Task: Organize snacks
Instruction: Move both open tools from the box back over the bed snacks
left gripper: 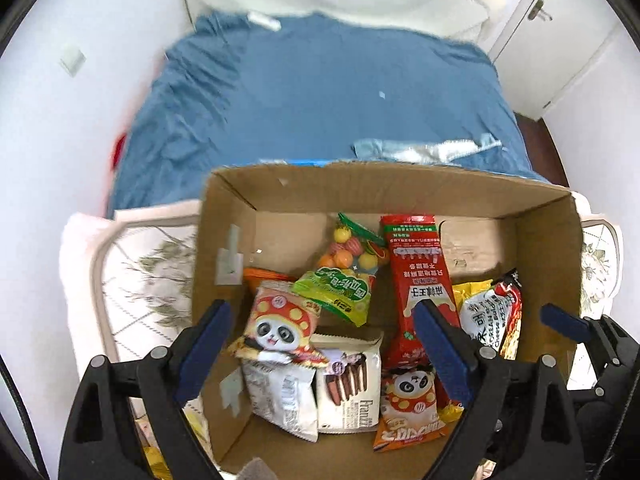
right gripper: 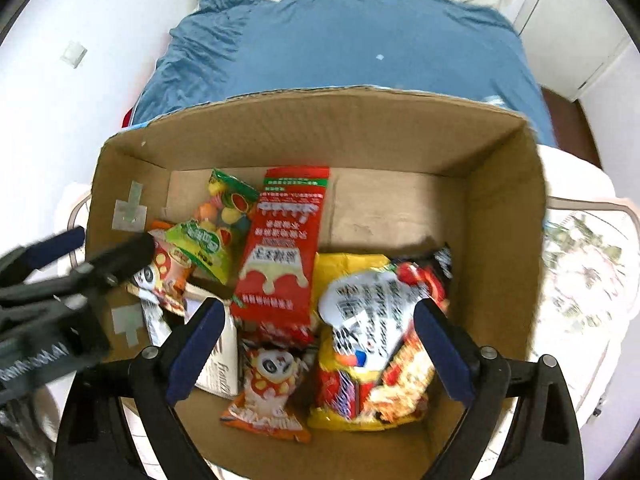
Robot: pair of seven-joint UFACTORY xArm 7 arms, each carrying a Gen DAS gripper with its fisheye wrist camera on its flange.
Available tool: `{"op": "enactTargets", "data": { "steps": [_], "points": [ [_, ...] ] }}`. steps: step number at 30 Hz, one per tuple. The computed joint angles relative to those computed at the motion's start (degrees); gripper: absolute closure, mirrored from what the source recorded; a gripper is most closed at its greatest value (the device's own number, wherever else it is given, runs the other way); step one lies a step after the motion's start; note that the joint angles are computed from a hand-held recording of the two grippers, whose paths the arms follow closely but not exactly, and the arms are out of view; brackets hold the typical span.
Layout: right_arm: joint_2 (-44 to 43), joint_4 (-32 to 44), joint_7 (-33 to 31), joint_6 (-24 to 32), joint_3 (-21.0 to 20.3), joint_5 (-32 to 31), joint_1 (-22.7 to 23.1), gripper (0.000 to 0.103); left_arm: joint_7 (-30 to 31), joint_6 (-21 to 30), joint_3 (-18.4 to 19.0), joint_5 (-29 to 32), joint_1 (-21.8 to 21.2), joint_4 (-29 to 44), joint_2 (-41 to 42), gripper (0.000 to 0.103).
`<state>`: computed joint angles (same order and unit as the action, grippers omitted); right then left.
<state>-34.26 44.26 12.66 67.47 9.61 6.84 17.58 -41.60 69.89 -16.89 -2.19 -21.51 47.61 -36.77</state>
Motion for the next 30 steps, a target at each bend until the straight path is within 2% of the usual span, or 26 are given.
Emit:
{"op": "enactTargets", "data": {
  "steps": [11, 22, 30],
  "points": [
    [-17.9, -4.2, 2.8, 6.4, 1.4, 0.6, 1.3, 0.005, -6.9, 7.2, -7.0, 2.0, -1.7, -0.2, -12.4, 0.011],
    [-36.8, -12.5, 7.3, 18.4, 2.9, 5.4, 4.5, 0.005, -18.4, 12.2, -13.8, -6.5, -7.0, -5.1, -23.1, 0.011],
    [-50.8, -22.4, 8.8, 26.4, 1.8, 5.4, 2.8, 0.005, -25.4, 12.5, -18.7, -10.0, -11.4, -8.9, -22.7, 0.011]
  ]
}}
